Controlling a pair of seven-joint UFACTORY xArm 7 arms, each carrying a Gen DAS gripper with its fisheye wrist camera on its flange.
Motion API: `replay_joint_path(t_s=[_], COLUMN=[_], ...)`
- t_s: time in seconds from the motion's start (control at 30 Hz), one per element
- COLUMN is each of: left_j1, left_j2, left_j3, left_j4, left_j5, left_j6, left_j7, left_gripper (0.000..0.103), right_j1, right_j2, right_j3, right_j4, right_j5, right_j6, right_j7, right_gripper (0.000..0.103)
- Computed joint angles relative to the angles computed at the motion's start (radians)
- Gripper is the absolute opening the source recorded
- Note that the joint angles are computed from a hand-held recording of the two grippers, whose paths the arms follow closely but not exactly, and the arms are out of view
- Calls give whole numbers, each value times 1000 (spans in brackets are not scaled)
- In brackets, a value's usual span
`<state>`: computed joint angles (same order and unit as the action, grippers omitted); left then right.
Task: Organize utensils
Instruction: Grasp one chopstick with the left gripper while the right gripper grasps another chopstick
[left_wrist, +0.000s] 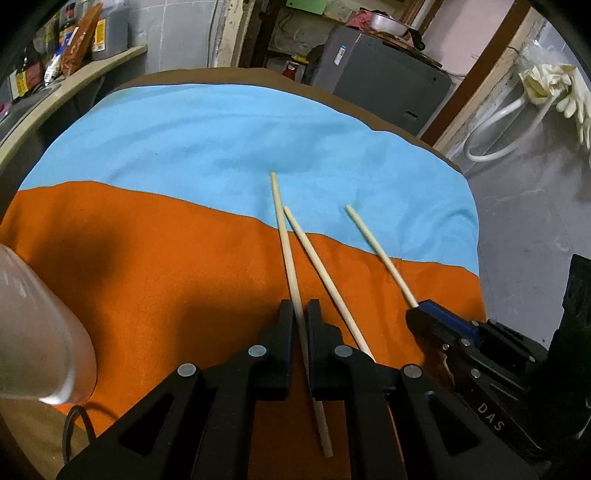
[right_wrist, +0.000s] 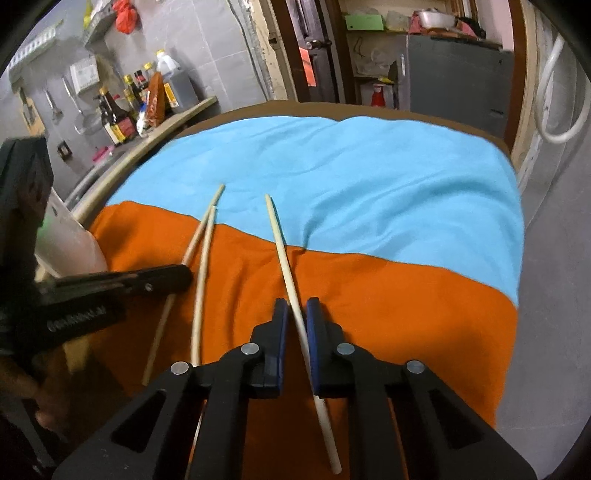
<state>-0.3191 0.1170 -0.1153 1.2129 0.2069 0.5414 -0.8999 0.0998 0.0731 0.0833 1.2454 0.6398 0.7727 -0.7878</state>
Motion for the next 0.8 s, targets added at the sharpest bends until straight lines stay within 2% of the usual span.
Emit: replay_joint_path(t_s=[0.33, 0.63, 0.8], left_j1=[-4, 1, 9], left_j2=[-61, -99, -110], left_j3=[-14, -32, -32], left_j4=[-58, -91, -107], left_j5=[47, 37, -12], left_j6=[12, 30, 14], left_j7=[-58, -55, -20], left_gripper=[3, 3, 3], right_j1=[6, 11, 9], right_j2=[1, -2, 6], right_j3=[7, 6, 4], right_j4=[14, 14, 29], right_j5=[42, 49, 53], right_j6=[60, 74, 111], right_j7=[18, 20, 45], right_gripper=[7, 7, 15])
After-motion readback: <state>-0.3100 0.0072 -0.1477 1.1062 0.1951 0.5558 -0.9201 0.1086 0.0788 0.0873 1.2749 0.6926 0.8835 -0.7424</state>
